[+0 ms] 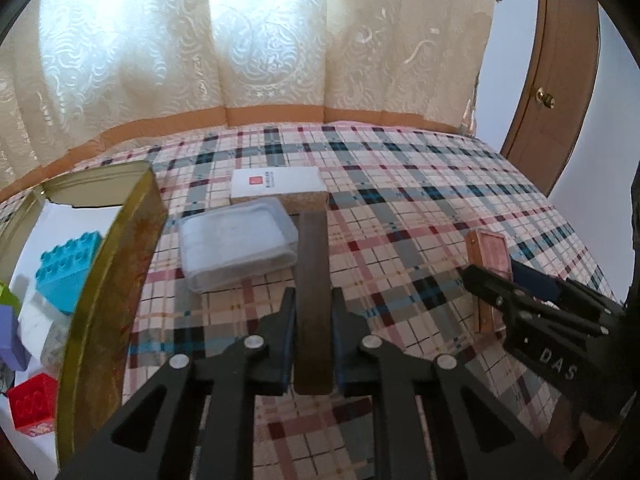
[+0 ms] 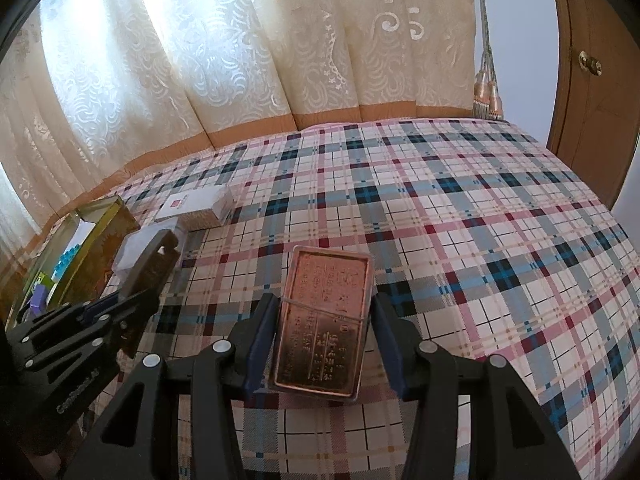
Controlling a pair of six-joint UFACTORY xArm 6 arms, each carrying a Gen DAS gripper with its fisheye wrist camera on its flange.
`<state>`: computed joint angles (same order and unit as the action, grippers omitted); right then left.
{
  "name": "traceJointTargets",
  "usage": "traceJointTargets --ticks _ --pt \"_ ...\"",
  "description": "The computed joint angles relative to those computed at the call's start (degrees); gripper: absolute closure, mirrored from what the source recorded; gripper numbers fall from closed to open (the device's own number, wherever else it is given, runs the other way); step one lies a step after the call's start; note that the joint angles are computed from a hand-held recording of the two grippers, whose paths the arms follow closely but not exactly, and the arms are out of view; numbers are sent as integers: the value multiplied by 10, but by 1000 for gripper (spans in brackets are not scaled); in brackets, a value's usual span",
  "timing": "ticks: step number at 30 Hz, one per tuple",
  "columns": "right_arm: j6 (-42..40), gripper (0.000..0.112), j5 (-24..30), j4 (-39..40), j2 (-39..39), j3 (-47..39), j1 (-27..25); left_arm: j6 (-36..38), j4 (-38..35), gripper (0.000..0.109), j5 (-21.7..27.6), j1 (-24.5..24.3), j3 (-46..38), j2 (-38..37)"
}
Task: Organize rigid objects
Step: 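Grasp the copper card case with the right tool while the left tool grasps the wooden stick, then carry the copper case and wooden stick over the tin tray with both tools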
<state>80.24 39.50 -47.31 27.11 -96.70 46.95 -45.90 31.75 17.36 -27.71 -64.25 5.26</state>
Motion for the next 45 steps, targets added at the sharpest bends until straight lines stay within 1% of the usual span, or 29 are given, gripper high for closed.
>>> traceJointTargets --ticks 4,7,13,17,22,29,37,45 --pt "17 61 4 -25 -4 2 4 -56 65 95 3 1 7 -9" --pt "31 61 7 -47 -8 5 8 -77 87 95 1 2 12 -14" --pt "55 62 18 -86 -14 7 17 -141 168 95 -4 2 21 -29" --pt "78 62 21 -114 -21 15 21 -178 206 95 -10 4 34 -45" --pt "105 62 33 -153 -28 21 29 -233 265 95 -1 2 48 -66" --pt "143 62 42 -197 -33 25 39 -286 320 95 4 2 69 -92" --pt "145 62 50 -209 -21 8 51 -368 397 95 7 5 98 -126" --pt "171 62 59 -243 -20 5 64 -394 426 95 1 11 112 -143"
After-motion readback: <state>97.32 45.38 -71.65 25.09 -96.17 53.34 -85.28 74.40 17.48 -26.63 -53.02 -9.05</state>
